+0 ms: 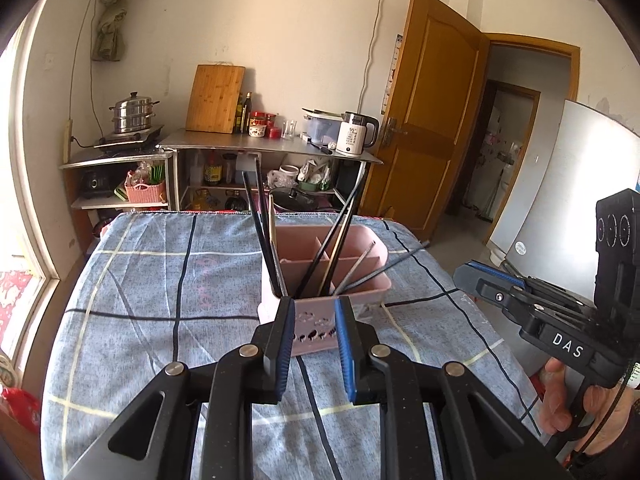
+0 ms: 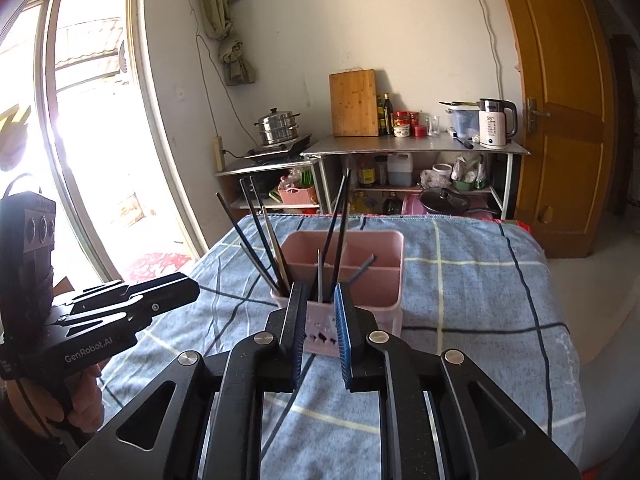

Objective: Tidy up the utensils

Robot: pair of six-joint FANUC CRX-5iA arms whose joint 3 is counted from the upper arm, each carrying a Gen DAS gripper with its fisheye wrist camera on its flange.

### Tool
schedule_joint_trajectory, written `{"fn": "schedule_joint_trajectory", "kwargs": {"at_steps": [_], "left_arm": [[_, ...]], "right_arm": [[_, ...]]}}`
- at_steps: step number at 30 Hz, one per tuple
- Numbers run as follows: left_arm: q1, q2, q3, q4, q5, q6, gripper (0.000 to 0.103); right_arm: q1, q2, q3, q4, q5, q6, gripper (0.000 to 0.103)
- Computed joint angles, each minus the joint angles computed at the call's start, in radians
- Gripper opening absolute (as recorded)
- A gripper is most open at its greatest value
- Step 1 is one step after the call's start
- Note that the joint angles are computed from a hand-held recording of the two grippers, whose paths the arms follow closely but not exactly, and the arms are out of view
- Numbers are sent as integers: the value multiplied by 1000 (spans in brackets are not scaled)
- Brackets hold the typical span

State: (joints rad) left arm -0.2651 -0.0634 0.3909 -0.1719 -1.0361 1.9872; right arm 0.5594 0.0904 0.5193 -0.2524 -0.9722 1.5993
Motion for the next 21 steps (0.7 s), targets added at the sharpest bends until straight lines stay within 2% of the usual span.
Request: {"fn": "schedule_joint_trajectory", "kwargs": {"at_steps": [9, 21], "left_arm": [[-116, -73, -83, -135, -11, 136, 21], [-294, -123, -136, -343, -82, 308, 21]], "right_arm": [[29, -146, -206, 44, 72, -29, 18], [100, -308, -452, 164, 158, -121, 23]]}}
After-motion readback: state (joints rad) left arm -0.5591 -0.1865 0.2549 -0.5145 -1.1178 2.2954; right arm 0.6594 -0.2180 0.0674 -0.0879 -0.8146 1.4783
